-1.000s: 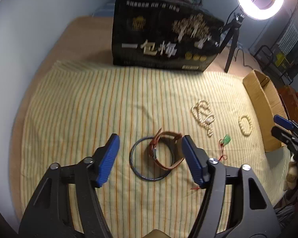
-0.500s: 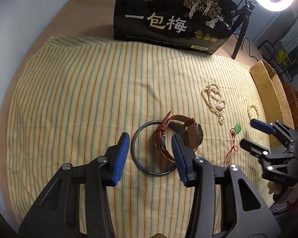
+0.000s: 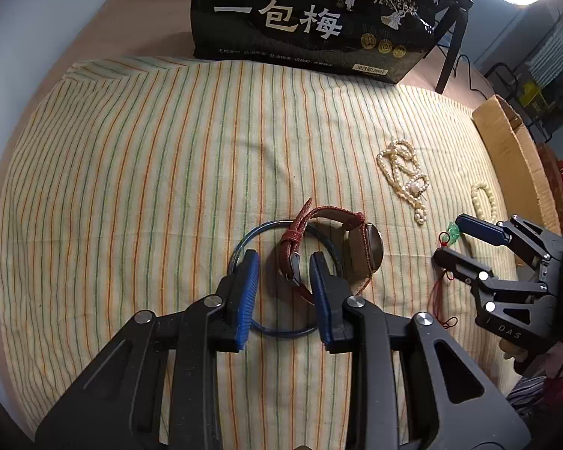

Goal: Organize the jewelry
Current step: 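Move the left tool to the brown-strap watch and close on its strap, then carry the watch into the box with the left tool while the right tool carries the green jade pendant there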

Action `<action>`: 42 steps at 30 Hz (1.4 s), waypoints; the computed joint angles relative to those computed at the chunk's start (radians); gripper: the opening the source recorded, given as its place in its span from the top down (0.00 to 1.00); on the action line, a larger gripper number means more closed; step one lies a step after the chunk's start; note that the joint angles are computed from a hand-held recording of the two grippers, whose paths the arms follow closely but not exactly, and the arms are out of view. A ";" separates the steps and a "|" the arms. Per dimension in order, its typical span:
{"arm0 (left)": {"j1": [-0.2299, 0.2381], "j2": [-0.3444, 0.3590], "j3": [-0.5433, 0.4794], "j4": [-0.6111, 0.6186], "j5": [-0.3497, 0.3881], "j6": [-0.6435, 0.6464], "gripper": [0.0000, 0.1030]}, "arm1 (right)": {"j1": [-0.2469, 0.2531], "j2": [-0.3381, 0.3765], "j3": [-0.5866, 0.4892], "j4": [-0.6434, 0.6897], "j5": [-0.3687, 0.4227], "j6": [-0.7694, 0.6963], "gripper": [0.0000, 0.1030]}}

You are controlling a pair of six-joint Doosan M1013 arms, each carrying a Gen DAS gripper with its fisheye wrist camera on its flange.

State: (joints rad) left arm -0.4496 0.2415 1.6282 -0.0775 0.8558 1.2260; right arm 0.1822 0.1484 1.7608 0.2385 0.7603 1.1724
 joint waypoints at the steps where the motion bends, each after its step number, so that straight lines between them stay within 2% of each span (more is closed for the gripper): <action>1: -0.002 0.002 -0.002 0.005 0.002 -0.001 0.78 | 0.002 0.001 -0.001 -0.007 0.001 0.001 0.56; 4: -0.006 0.008 -0.005 0.010 0.002 0.001 0.89 | 0.001 0.004 -0.004 -0.008 0.003 -0.005 0.65; 6: -0.012 0.011 -0.008 0.034 0.004 -0.014 0.91 | -0.001 0.003 -0.003 -0.002 0.004 -0.009 0.69; 15: -0.010 0.003 -0.004 0.031 -0.007 -0.026 0.94 | -0.006 -0.004 -0.001 0.016 -0.002 -0.016 0.70; 27: -0.012 -0.041 -0.004 0.025 -0.038 -0.038 0.94 | -0.028 -0.064 0.010 0.076 -0.019 -0.062 0.70; 42: -0.068 -0.066 -0.062 0.026 -0.106 -0.041 0.94 | -0.151 -0.171 0.021 0.246 -0.039 -0.145 0.70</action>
